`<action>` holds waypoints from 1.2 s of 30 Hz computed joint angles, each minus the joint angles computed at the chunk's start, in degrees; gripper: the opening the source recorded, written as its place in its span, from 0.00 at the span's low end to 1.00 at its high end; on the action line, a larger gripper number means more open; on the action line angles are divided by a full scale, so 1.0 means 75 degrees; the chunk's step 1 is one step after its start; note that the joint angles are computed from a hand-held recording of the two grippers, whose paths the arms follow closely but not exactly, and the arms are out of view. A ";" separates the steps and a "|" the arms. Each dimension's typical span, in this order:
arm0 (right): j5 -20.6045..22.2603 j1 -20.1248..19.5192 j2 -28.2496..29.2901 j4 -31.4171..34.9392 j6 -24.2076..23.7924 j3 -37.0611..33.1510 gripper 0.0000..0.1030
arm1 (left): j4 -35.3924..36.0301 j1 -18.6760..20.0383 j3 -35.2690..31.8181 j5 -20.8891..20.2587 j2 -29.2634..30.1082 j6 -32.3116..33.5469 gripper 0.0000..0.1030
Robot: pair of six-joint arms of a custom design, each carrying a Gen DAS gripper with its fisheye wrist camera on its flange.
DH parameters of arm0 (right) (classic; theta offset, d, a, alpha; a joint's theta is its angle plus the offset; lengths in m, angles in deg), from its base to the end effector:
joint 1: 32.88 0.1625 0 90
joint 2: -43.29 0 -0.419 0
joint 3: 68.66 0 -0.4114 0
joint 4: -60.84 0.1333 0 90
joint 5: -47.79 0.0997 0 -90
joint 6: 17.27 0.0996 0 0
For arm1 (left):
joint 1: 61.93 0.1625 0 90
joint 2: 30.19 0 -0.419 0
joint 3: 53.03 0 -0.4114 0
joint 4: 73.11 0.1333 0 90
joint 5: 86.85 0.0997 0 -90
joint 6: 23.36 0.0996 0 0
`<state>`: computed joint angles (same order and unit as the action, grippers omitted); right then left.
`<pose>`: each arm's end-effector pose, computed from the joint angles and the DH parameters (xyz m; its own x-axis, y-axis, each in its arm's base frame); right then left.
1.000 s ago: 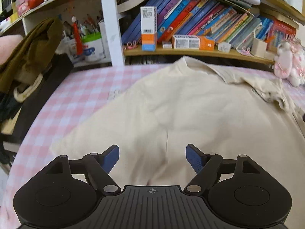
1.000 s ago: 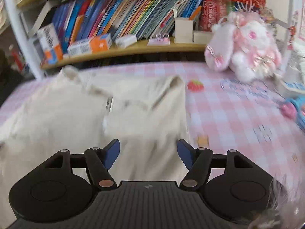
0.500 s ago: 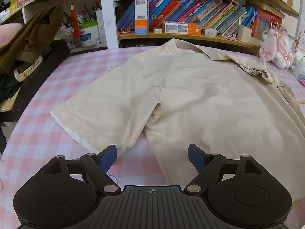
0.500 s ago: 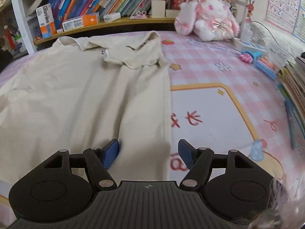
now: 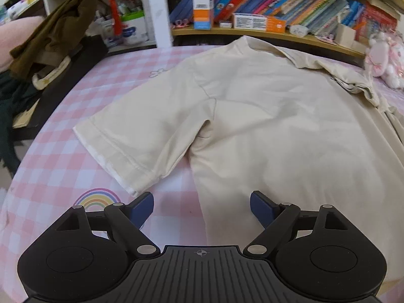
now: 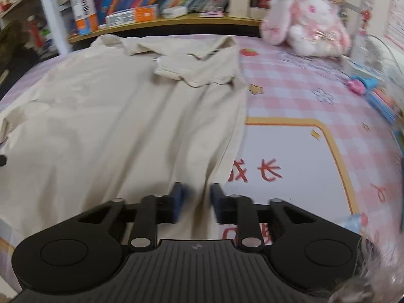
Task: Fold clothes
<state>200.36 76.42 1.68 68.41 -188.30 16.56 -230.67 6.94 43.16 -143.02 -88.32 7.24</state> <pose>0.2282 -0.5158 0.0587 -0.6513 0.4830 0.5853 -0.1579 0.6682 -0.7270 -0.0664 -0.6955 0.2418 -0.5923 0.4509 -0.6677 0.7148 0.6765 -0.1772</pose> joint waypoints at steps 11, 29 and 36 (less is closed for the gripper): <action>-0.0414 -0.0441 -0.1196 -0.0233 -0.0706 0.0963 0.08 | 0.0231 -0.0189 -0.0072 0.0519 0.0063 -0.1615 0.84; -0.1039 -0.0612 -0.1726 -0.0341 -0.1323 0.1443 0.14 | 0.0464 0.0392 -0.1782 -0.0262 0.0869 -0.5758 0.81; -0.0781 -0.0487 -0.1479 -0.0105 -0.1000 0.1202 0.11 | 0.0380 0.0590 -0.2521 -0.0472 0.1287 -0.6487 0.72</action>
